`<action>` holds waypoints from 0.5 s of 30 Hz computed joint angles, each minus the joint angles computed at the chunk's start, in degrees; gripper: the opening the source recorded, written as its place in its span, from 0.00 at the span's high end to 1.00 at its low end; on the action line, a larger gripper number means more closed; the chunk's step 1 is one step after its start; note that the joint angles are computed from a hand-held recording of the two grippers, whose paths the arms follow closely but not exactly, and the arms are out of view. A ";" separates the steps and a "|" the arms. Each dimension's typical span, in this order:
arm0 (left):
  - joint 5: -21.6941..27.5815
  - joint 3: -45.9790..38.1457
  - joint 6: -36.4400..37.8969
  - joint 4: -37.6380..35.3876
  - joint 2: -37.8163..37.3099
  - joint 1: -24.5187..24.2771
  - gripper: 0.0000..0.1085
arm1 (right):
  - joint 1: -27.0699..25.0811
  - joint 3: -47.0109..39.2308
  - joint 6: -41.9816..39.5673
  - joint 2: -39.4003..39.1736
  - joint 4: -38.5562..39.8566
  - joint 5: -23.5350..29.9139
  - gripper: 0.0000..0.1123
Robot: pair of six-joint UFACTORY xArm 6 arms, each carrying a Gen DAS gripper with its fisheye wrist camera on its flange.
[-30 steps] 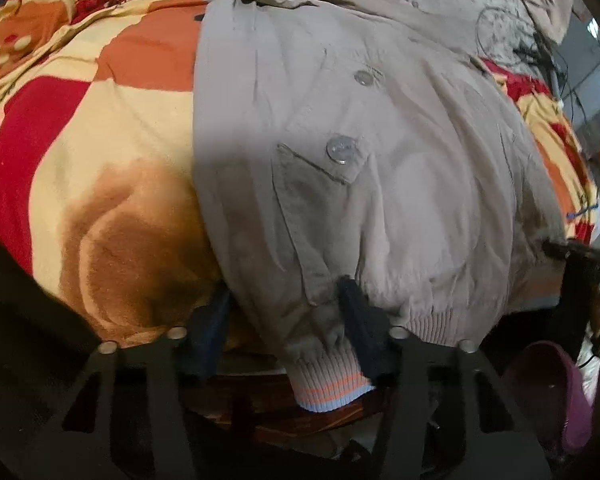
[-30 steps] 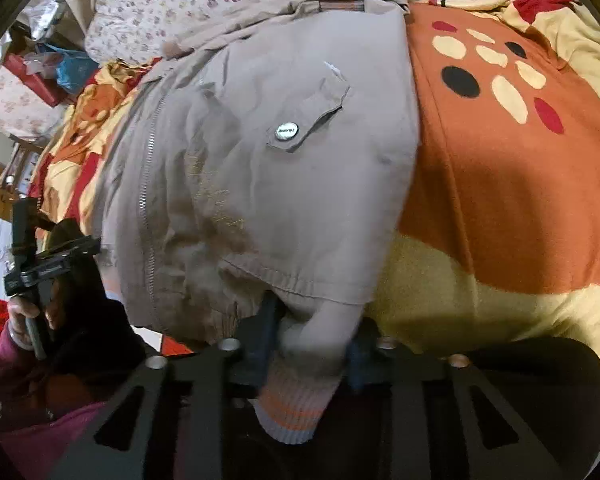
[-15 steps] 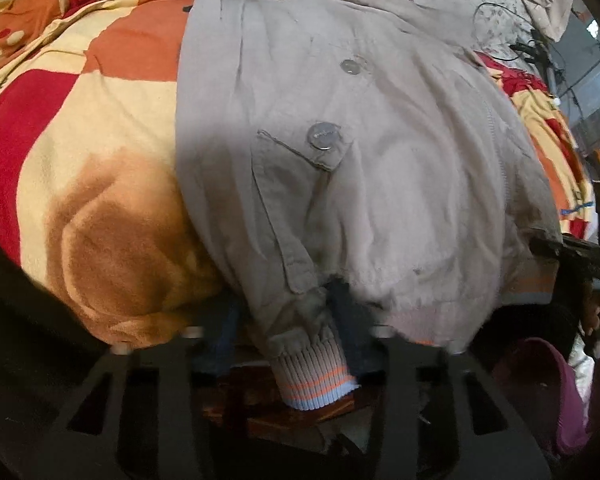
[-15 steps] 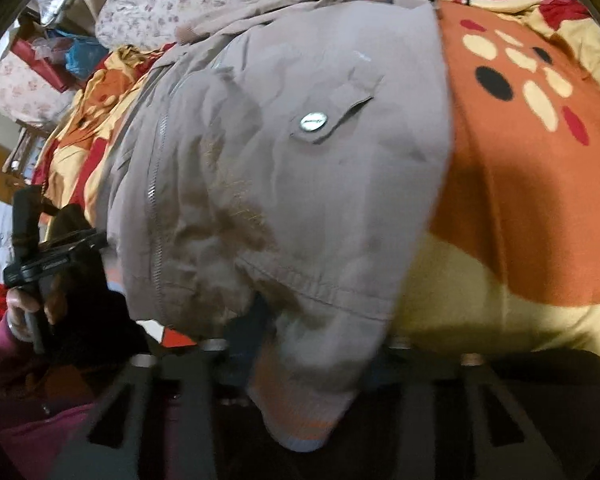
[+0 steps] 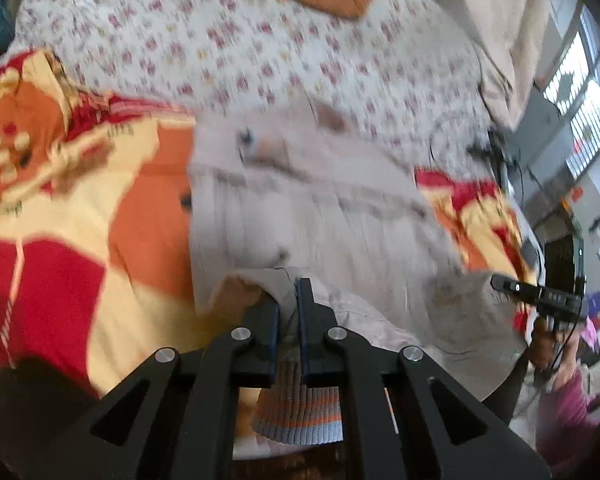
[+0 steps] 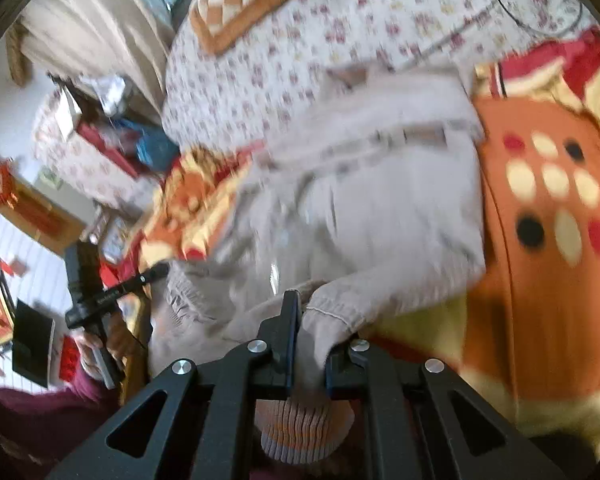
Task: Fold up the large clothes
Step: 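Grasp the ribbed hem with both grippers and lift it toward the collar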
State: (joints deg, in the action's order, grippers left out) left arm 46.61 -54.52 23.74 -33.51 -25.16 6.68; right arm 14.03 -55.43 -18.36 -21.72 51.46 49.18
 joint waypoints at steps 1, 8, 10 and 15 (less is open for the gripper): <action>-1.45 -1.83 -0.30 0.07 2.12 -0.18 0.95 | 0.17 -1.78 0.32 1.90 0.10 -1.83 0.92; -7.64 -18.44 -5.77 2.94 20.26 -1.93 0.95 | -1.81 -21.35 3.58 20.36 0.23 -5.61 0.93; -9.01 -23.57 -9.69 6.23 25.60 -2.54 0.95 | -2.08 -28.20 6.15 26.65 -2.20 -6.35 0.93; -6.72 -42.09 -18.90 12.64 42.78 -2.82 0.95 | -4.06 -45.00 14.60 42.42 -8.42 -6.67 0.93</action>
